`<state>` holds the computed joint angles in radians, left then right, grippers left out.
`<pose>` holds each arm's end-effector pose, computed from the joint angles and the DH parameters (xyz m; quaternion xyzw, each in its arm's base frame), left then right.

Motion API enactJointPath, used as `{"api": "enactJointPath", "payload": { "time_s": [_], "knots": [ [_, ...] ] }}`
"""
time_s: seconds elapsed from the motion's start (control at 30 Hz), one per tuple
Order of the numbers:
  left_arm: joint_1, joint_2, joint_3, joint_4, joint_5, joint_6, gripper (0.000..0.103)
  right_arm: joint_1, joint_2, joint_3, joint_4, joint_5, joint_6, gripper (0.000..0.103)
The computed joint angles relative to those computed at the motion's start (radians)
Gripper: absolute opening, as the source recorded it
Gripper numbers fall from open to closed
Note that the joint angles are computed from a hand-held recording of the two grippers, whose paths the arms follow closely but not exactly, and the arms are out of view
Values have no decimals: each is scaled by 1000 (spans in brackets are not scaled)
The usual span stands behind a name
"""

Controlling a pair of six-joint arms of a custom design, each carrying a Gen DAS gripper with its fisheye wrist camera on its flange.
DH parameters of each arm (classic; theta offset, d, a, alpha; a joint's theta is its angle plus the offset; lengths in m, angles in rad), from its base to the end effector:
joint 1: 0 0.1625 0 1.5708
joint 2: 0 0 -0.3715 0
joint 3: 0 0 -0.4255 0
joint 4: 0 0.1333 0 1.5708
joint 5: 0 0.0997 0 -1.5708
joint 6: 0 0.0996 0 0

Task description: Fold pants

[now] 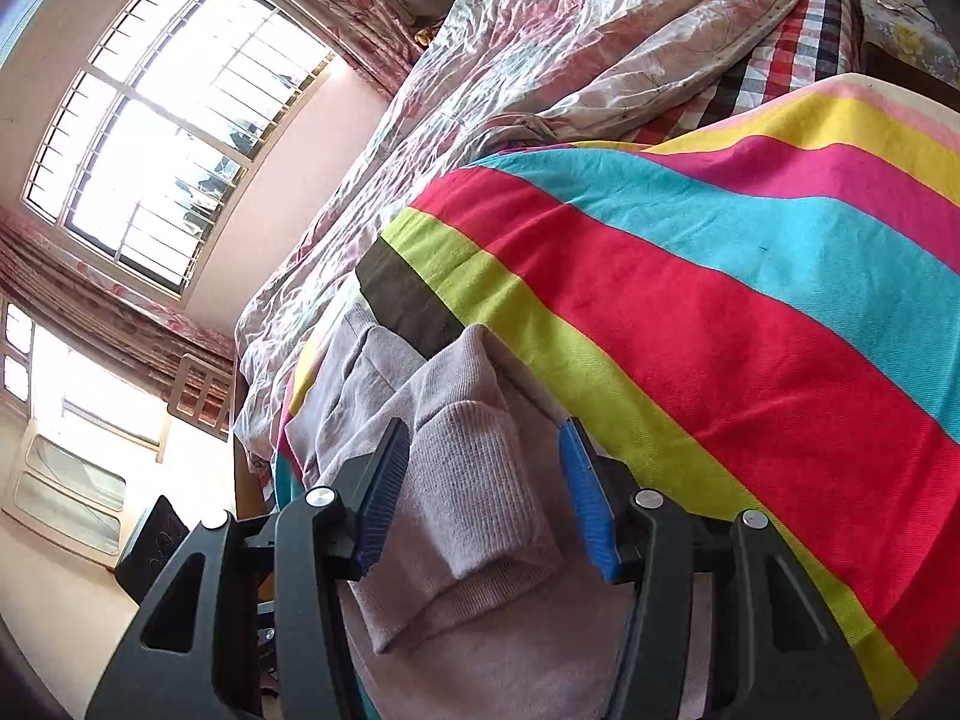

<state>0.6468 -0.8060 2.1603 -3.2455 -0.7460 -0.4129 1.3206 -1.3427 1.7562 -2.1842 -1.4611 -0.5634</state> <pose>-0.2463 -0.4447 -0.0178 0.1668 0.8912 -0.3599 0.2199 -0.0066 -0.6083 0.2762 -0.1604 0.9805 -0.1131 0.0107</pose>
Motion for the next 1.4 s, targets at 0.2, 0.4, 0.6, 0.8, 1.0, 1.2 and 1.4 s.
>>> {"api": "enactJointPath", "payload": {
  "time_s": [0.2,0.4,0.6,0.8,1.0,1.2,1.4],
  "knots": [
    [-80,-30,53,-29,36,-66,11,32,-45,68,-37,10,-87,19],
    [-65,-128,153,-1,-19,-213,22,154,-43,68,22,-139,-156,21],
    [-36,-197,241,-176,-23,-228,86,150,30,2,-26,-177,-173,49],
    [118,-237,183,-166,-190,-263,60,196,190,-166,44,-110,-236,49],
    [161,-202,125,-122,-194,-351,61,240,336,-274,106,-213,-266,49],
    [134,-175,99,-58,-117,-367,10,233,291,-169,9,-224,-373,18],
    [-8,-161,91,-82,110,-278,9,233,174,-71,-125,-123,-421,9]
  ]
}}
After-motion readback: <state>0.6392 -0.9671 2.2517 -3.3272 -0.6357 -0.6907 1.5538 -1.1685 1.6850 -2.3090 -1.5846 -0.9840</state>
